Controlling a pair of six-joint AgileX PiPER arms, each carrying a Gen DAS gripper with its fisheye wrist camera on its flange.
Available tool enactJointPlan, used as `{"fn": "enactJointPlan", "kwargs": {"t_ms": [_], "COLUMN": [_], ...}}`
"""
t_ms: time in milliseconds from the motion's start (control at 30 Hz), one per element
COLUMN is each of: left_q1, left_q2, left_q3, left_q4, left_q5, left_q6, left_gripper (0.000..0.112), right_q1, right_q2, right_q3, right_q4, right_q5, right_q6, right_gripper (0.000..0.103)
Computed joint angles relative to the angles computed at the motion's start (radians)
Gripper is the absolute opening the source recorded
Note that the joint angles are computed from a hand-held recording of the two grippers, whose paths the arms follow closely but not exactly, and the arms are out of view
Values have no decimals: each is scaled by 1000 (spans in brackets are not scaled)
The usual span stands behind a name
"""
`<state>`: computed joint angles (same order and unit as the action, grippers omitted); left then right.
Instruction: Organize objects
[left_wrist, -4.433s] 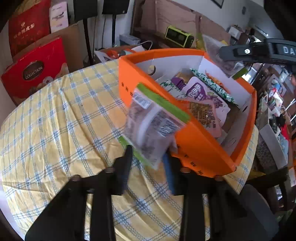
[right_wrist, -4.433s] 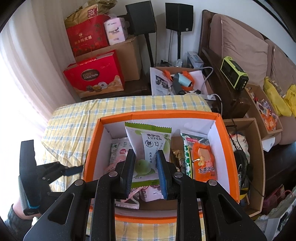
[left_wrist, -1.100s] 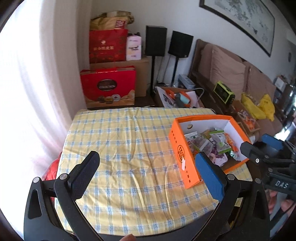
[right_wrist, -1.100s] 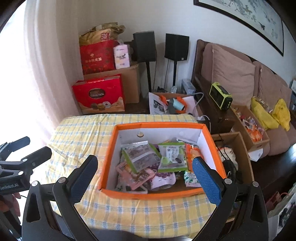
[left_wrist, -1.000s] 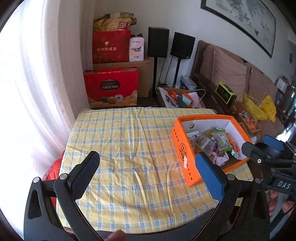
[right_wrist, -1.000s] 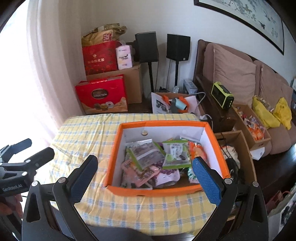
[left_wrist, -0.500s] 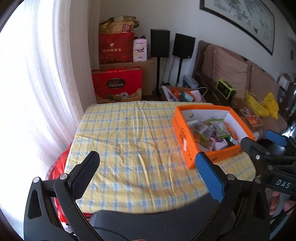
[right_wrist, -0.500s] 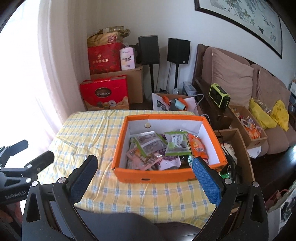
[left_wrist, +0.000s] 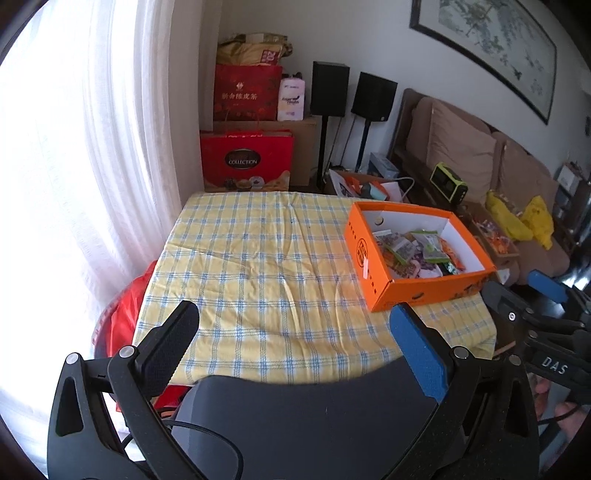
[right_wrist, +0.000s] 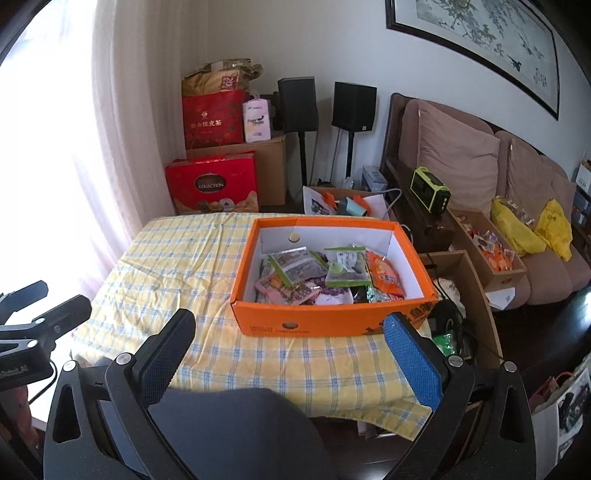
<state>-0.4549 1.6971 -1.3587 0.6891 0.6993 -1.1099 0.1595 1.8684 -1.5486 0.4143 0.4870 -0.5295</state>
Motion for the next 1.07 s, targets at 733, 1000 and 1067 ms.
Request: {"fn": "enactJointPlan", "kwargs": {"t_ms": [733, 1000, 1067], "left_q1": [-38, -32, -31], "left_q2": [-49, -43, -42], "left_q3": [56, 52, 50], "left_q4": [68, 73, 72], "left_q5": [36, 40, 43], "left_q6": [-53, -63, -61], "left_gripper": [103, 103, 103], "right_q1": [0, -5, -5], "right_q2": [-73, -73, -72], "right_q3": [87, 91, 91], "right_q4": [39, 59, 55], "right_q5": [-10, -6, -6], "right_q6": [-46, -65, -61], "right_gripper": [103, 103, 103]}}
